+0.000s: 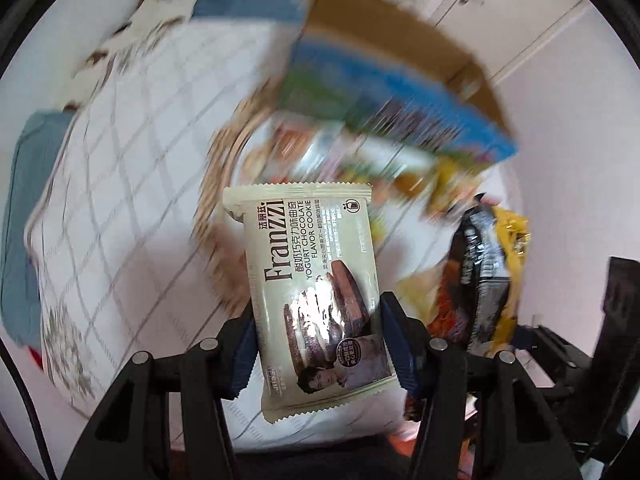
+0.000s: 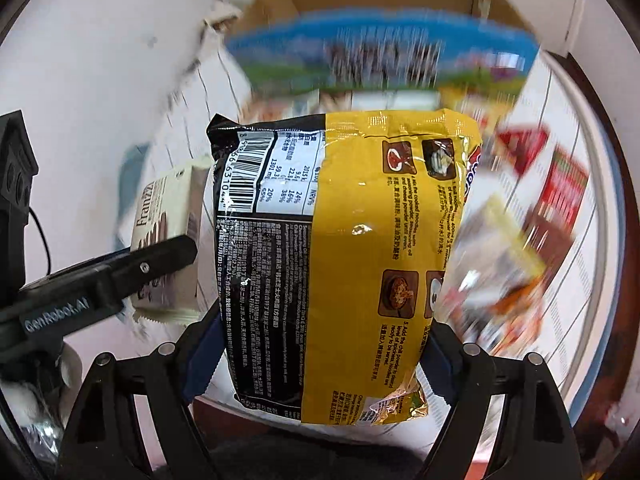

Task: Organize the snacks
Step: 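Carry both packs into the cardboard box and open both tools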

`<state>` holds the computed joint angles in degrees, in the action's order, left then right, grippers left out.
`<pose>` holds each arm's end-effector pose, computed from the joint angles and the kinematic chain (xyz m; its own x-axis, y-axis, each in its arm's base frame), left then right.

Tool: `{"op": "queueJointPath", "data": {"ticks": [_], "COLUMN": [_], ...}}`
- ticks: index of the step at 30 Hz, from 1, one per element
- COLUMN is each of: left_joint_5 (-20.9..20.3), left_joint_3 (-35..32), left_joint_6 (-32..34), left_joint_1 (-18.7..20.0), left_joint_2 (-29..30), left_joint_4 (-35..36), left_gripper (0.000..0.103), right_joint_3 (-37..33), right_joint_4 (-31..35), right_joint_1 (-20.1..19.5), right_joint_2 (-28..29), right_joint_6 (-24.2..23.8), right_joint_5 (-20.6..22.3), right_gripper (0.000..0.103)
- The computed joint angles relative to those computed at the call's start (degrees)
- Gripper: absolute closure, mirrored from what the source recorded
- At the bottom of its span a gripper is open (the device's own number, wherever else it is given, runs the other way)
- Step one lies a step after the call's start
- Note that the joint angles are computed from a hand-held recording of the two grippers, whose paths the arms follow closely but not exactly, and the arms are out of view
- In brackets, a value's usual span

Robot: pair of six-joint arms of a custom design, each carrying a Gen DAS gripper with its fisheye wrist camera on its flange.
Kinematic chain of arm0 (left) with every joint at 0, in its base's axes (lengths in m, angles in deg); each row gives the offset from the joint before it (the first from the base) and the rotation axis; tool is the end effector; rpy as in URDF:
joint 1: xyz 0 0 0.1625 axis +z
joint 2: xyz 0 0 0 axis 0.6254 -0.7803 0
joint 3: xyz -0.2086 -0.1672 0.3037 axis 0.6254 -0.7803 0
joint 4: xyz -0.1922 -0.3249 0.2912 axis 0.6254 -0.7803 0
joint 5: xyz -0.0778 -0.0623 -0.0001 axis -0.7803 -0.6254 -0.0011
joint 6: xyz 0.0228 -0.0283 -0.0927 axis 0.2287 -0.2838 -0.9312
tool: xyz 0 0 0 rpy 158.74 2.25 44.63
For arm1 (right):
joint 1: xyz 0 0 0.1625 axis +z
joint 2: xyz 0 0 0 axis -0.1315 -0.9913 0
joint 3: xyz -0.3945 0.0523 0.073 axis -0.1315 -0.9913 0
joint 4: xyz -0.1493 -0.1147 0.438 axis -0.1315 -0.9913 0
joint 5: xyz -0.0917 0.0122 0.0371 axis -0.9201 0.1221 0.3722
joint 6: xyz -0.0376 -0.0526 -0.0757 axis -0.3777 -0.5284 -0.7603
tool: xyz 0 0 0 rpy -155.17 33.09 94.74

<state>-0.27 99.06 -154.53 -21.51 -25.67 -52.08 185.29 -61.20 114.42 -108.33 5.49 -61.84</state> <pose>-0.4738 -0.3238 0.1740 -0.8899 0.0444 -0.4541 0.1491 0.9689 -0.1975 0.1921 -0.3292 0.4089 -0.8984 -0.0845 0.4309 -0.1704 0.9715 -0.1647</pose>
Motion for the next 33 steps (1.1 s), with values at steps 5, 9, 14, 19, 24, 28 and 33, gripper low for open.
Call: {"op": "queueJointPath", "data": {"ticks": [5,9,14,19,24,28,33], "left_joint_5": [4.01,6.17,4.94,2.98,1.66,1.45,0.93], "left_joint_3": [-17.01,-31.98,-49.11,-63.37,-74.36,-81.42,-87.7], "left_joint_6": [7.67,13.09,19.11,21.64,24.31,25.58,25.55], "left_joint_1": [5.18,10.22,16.99,22.02,24.88,26.18,26.46], "left_joint_2": [14.41,26.24,39.48,49.47,57.22,62.17,66.22], "left_joint_4": [0.36,3.22,7.13,13.16,19.12,22.98,26.59], "left_gripper": [0.049,0.049,0.049,0.049,0.049,0.049,0.047], "right_joint_3": [-12.15,-21.67,-30.7,-38.76,-41.55,-42.38,-45.79], "right_joint_4": [-3.76,-7.88,-6.74,-5.09,-3.5,-2.7,0.91], "right_joint_1": [-2.64,-5.55,-9.12,-14.57,-16.74,-18.01,-19.26], "right_joint_2": [9.38,19.42,28.84,38.2,42.52,44.17,47.18], "right_joint_6": [-7.52,-13.38,-14.05,-13.32,-11.02,-11.05,-10.72], "right_joint_5": [1.11,0.25,0.46,0.94,-0.97,-2.72,-3.36], "right_gripper": [0.017,0.016,0.017,0.016,0.017,0.016,0.016]}}
